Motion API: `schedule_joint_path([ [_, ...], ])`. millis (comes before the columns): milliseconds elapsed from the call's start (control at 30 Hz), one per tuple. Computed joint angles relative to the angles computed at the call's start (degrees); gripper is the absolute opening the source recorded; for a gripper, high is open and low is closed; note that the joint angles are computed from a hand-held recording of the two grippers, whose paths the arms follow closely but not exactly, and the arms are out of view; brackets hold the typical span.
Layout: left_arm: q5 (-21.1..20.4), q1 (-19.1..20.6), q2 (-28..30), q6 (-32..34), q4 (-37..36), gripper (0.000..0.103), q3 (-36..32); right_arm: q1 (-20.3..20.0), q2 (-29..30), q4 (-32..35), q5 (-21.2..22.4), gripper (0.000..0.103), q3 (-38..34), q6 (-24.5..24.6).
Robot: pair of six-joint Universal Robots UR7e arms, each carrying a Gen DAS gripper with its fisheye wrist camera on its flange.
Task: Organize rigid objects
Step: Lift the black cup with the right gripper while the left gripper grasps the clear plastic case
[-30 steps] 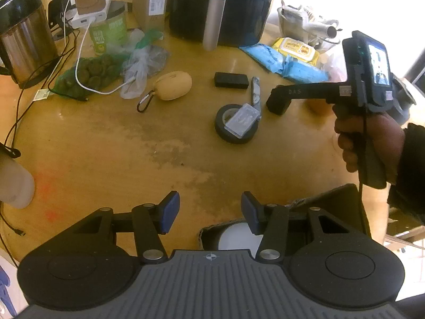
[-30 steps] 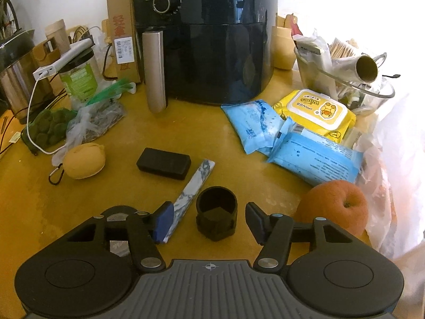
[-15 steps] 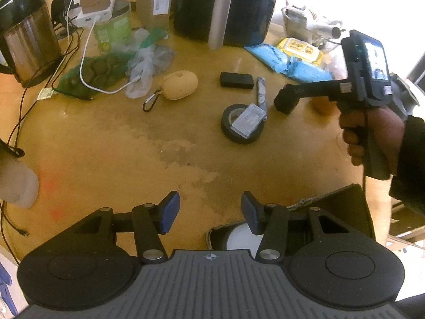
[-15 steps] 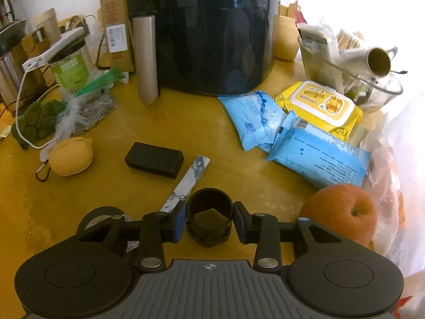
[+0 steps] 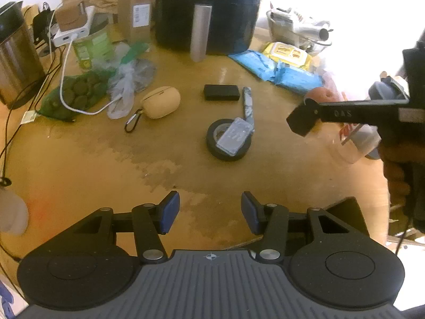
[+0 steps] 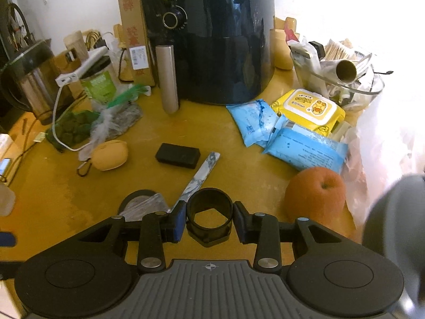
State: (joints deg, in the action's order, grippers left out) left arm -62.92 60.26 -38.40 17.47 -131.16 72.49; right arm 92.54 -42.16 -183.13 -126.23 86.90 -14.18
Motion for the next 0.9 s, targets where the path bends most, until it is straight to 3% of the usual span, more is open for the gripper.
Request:
schedule_joint_path([
  [500,-2.70,-0.43,2.98,3.14,-1.26,0.050,-3.78,1.68,-6.36,-2.34,3.22,0.040,8.61,2.72],
  [900,-2.64,-0.43,6.96,8.39,-3.48,0.050,-7.34,2.01,-9.51,-5.80,3.01,0.040,13.55,6.64],
])
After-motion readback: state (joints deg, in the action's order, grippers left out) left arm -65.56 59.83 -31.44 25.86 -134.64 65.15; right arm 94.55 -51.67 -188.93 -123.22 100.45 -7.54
